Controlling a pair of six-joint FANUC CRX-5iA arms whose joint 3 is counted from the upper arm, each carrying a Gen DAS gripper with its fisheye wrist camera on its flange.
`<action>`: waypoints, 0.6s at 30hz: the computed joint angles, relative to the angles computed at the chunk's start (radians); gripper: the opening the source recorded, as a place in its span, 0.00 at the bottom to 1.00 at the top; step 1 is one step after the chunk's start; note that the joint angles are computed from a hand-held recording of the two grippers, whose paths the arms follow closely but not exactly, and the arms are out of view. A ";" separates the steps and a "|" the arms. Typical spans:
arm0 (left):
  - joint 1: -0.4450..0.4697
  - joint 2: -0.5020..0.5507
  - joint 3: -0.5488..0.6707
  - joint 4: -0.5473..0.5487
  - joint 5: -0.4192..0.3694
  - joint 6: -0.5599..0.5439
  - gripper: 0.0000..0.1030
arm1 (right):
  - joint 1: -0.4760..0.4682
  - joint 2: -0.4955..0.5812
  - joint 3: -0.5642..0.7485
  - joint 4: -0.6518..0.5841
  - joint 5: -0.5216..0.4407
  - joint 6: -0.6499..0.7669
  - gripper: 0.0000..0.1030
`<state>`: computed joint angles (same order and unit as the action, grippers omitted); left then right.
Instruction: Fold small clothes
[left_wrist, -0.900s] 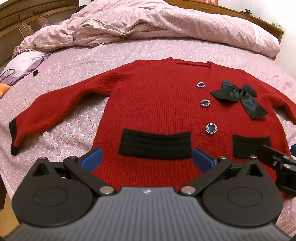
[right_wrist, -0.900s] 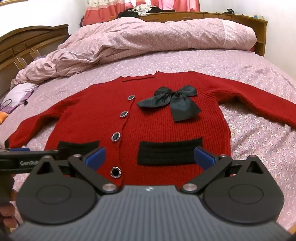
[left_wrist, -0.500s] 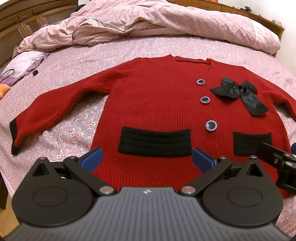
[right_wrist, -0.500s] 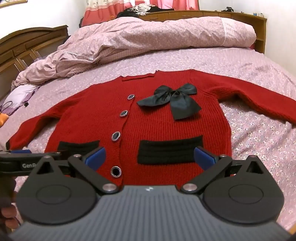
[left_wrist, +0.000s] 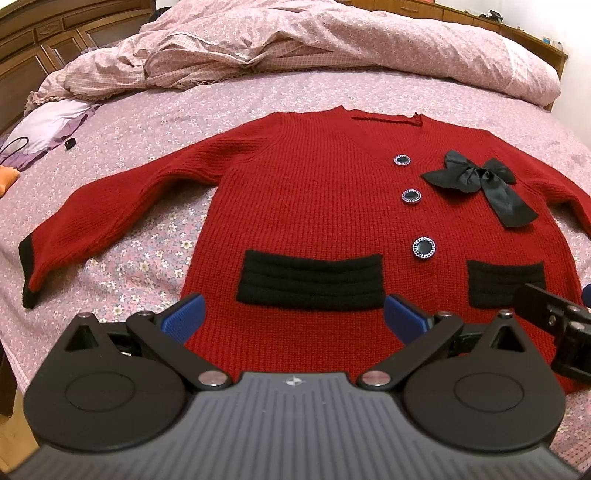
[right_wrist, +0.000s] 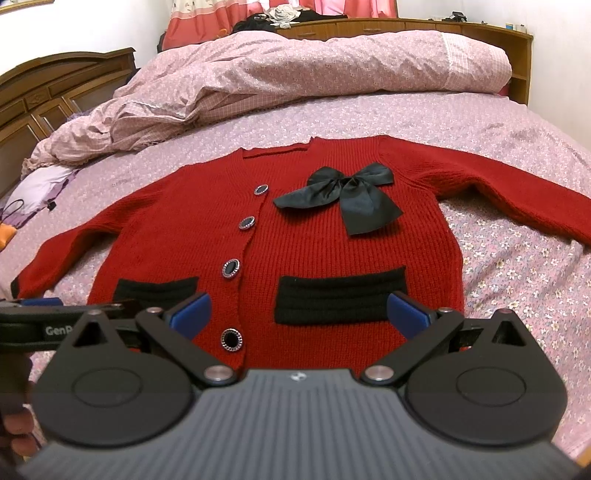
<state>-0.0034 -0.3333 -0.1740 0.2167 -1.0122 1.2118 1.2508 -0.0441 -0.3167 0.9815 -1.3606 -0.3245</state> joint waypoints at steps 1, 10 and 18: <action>0.000 0.001 0.000 0.001 -0.001 0.000 1.00 | 0.000 0.000 0.000 -0.001 0.000 -0.001 1.00; -0.016 0.034 0.027 -0.014 -0.009 0.003 1.00 | -0.012 -0.006 -0.005 -0.012 0.011 -0.007 1.00; -0.041 0.105 0.091 -0.015 -0.033 0.027 1.00 | -0.047 -0.029 -0.015 -0.026 0.029 -0.018 1.00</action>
